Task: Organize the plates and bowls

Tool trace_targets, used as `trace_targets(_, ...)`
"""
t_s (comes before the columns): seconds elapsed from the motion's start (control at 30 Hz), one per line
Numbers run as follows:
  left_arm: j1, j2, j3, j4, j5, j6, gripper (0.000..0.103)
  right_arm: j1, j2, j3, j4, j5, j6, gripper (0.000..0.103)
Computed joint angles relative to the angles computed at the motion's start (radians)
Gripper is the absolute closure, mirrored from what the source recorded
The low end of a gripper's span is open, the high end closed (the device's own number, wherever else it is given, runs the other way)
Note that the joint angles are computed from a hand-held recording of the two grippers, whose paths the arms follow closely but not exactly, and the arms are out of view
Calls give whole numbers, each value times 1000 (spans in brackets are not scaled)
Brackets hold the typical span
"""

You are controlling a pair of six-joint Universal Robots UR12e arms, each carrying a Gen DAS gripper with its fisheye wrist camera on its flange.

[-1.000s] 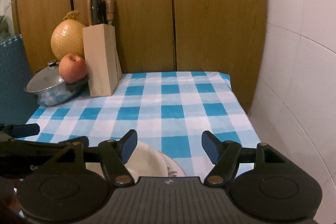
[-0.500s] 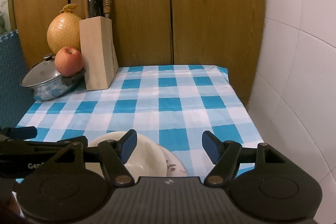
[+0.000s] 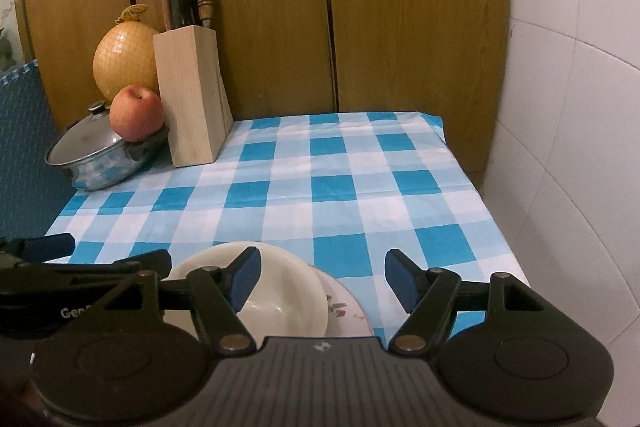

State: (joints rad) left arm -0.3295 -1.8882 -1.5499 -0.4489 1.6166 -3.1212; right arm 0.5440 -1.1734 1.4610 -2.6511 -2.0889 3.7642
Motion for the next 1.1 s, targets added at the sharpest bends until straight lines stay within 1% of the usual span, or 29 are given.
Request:
trace_targets(0.17,0,0,1,-3,4,3,1,1,1,-1,2,0,0,40)
trace_targets(0.5,-2,1,-6,23,17,24,1,0,0,2,-4,0,-1,40)
trace_targets(0.63,-1,2,-7,29,11,26,0,2,1,2,-8,-6,-1,40)
trace_targets(0.7,-5,1,-5,27,34,33,0,3,2,1,-7,-7,-2,40)
trace_targets(0.83,-15,-1,-15,77,71,64,0,2,1,4,-16,-8,-4,40)
trace_targets(1.03,-7,-1,-11,61,44,48,0,4,0,6,-20,-11,-3,40)
trace_targets(1.1,-7,-1,-13,69,42,49,0,4,1,7,-24,-11,-4,40)
